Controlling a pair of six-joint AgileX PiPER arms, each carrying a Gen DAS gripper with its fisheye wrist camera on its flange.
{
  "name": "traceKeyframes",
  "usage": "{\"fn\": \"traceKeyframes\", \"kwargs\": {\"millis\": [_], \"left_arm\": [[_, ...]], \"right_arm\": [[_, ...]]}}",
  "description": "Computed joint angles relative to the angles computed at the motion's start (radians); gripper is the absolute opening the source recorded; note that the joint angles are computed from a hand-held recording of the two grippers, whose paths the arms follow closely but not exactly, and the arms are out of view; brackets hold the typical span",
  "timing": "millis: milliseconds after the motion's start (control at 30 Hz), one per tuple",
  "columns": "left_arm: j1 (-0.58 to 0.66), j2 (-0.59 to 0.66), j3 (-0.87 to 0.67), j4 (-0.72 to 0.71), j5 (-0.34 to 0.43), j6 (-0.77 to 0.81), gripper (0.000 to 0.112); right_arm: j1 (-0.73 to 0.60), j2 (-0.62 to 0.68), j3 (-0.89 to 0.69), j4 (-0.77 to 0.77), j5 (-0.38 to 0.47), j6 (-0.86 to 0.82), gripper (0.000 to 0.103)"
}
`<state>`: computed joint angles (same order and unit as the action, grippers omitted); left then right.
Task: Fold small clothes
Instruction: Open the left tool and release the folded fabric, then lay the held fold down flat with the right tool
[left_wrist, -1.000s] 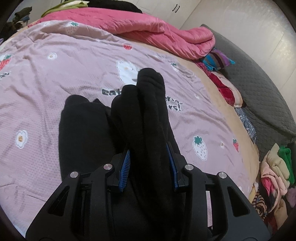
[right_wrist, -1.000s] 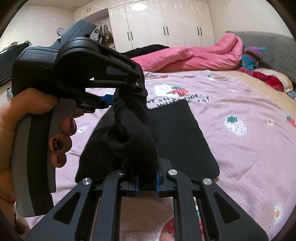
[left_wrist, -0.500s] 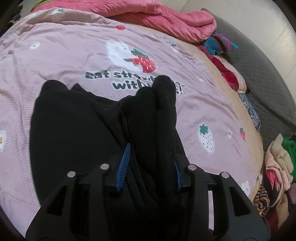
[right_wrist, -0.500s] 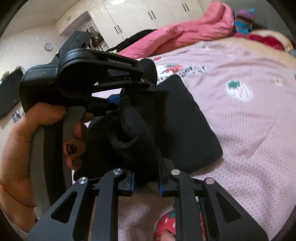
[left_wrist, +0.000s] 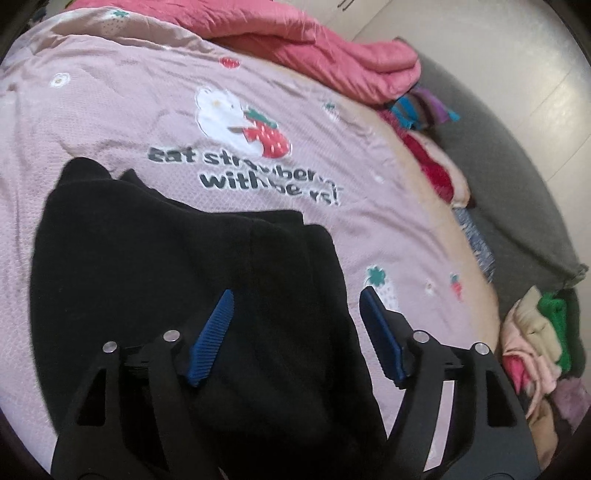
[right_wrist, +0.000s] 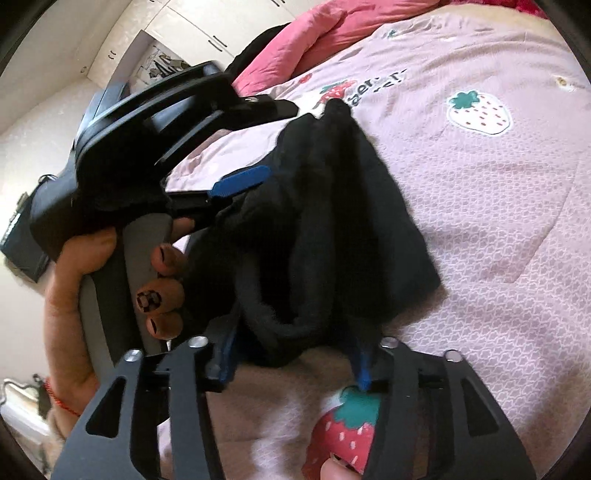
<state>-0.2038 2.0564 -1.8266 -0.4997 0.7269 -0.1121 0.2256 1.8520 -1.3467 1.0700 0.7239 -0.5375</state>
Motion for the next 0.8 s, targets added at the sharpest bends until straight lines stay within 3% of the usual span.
{"fn": "traceKeyframes", "kwargs": {"millis": [100,233,367,500,567,800], "left_arm": [[0.033,-0.082,0.109,-0.048,-0.042,0.056,0.065],[0.089,-0.22,0.283,-0.069,-0.105,0.123,0.067],[0.118,-0.314,0.406,0.015,-0.14,0.105,0.067],[0.1,-0.332,0.44,0.165,-0.145,0.038,0.067],[0.09,-0.332,0.456,0.211,-0.156,0.026,0.067],[0.056,-0.311,0.484,0.324,-0.19,-0.036,0.069]], "right_arm": [[-0.038,0.029,-0.051,0.037,0.087,0.002,0.07],[-0.058,0.06,-0.129,0.012,0.127,0.07,0.071],[-0.056,0.18,-0.37,-0.09,0.224,0.212,0.071],[-0.016,0.238,-0.528,-0.297,0.225,0.371,0.071],[-0.005,0.305,-0.633,-0.345,0.266,0.419,0.071],[0.043,0.427,-0.869,-0.55,0.354,0.464,0.054]]}}
